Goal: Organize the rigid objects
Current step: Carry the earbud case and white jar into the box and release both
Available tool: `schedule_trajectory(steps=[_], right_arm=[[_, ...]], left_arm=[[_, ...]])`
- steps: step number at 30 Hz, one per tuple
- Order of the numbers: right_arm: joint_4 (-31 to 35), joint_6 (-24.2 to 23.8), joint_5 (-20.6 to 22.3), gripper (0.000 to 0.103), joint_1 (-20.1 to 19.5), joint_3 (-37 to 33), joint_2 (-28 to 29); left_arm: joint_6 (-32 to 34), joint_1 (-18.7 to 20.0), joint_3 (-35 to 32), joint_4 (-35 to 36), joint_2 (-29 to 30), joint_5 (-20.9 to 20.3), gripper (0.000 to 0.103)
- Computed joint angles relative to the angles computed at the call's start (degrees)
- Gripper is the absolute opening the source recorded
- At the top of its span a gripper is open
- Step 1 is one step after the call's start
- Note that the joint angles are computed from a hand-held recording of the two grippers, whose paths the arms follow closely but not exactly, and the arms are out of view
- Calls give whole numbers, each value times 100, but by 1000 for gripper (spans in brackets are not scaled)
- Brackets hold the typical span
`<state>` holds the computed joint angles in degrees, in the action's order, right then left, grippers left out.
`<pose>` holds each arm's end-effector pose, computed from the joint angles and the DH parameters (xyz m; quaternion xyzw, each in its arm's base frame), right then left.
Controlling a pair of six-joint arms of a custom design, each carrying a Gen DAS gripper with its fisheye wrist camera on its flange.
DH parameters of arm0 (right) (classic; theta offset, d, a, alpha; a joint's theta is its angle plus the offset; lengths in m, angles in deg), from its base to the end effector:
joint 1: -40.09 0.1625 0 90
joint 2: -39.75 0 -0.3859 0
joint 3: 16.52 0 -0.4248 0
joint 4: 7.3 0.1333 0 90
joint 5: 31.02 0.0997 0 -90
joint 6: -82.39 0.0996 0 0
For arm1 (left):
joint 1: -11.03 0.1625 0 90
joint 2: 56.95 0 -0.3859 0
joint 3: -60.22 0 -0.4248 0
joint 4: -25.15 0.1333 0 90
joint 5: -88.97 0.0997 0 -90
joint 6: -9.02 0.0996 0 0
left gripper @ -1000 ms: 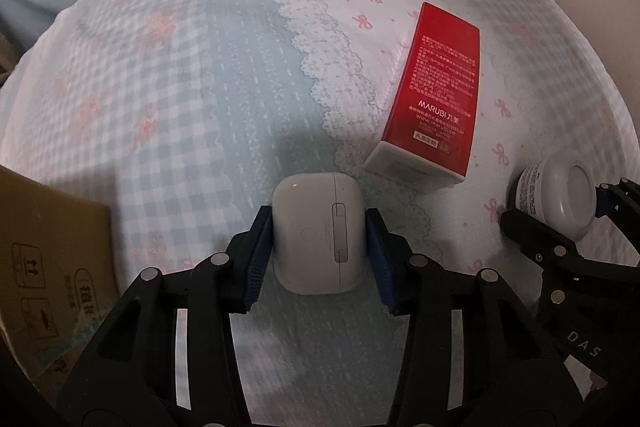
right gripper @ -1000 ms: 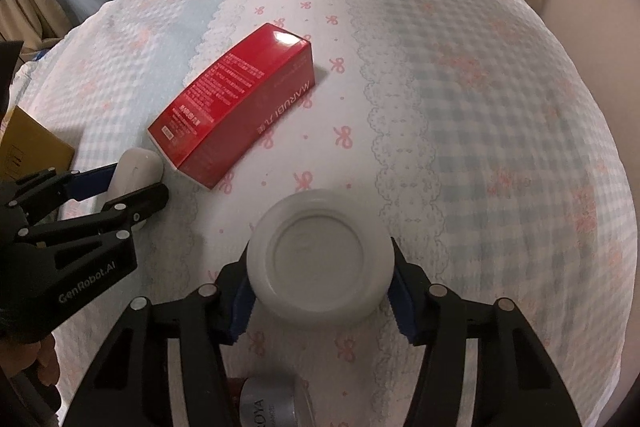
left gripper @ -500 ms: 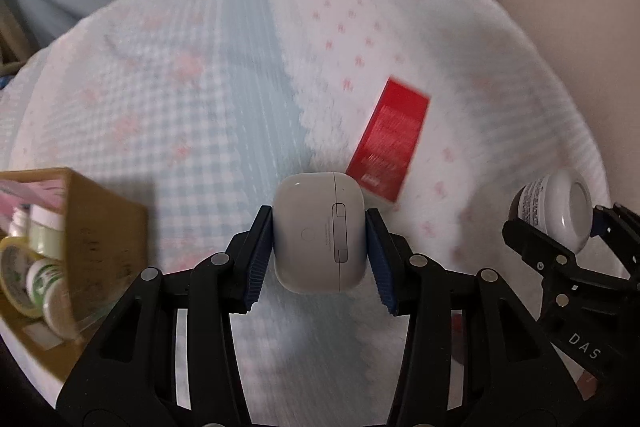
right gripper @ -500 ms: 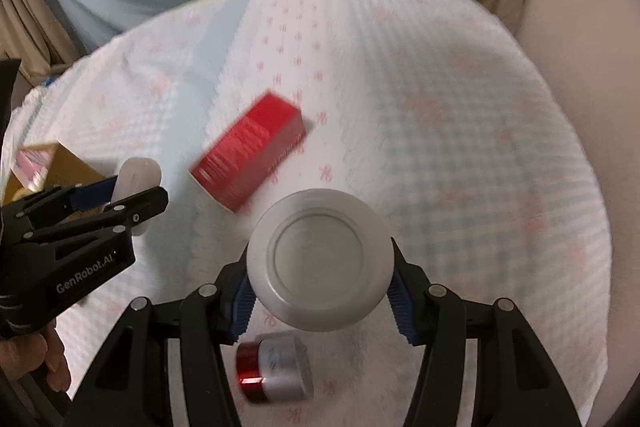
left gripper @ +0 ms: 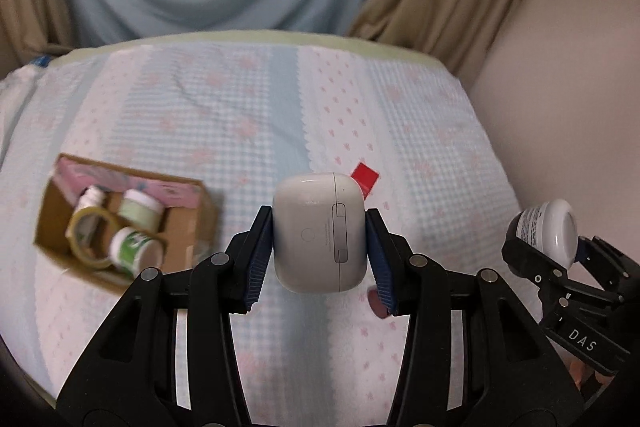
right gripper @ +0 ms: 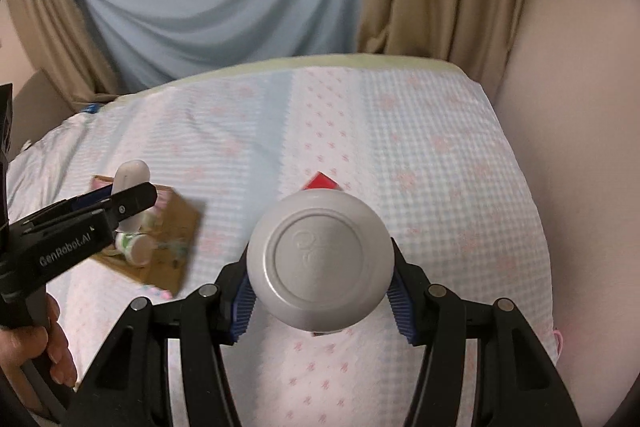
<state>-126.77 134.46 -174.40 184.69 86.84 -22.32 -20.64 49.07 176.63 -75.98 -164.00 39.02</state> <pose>0.5080 -0.2956 0.1446 0.0659 -0.8875 0.3034 0.3406 -0.1997 -0.4069 0.3892 0.1765 0.9227 -0.2348 0.2497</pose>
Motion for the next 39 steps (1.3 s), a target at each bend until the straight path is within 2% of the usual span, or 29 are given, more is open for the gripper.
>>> schedule_trajectory(steps=[5, 10, 16, 23, 29, 35, 39], right_arm=[[29, -201, 179, 53, 238, -571, 337], [-67, -354, 321, 53, 415, -1324, 1021], [-22, -242, 464, 53, 538, -2453, 2068], [432, 480, 565, 53, 500, -3956, 3365], [949, 1013, 658, 53, 364, -5017, 4249], [1357, 1269, 928, 53, 75, -5589, 4755], [1279, 1264, 1150, 53, -148, -5681, 4951]], left_arm=[[-397, -288, -458, 972, -482, 429, 42], [-398, -122, -947, 1523, -741, 587, 42], [490, 616, -1531, 1532, -794, 459, 42], [2311, 1868, -2302, 1203, -355, -97, 42], [3416, 2832, -2712, 947, 168, -545, 42], [3899, 3442, -2827, 831, 579, -759, 42], [4110, 3717, -2815, 749, 817, -739, 42]])
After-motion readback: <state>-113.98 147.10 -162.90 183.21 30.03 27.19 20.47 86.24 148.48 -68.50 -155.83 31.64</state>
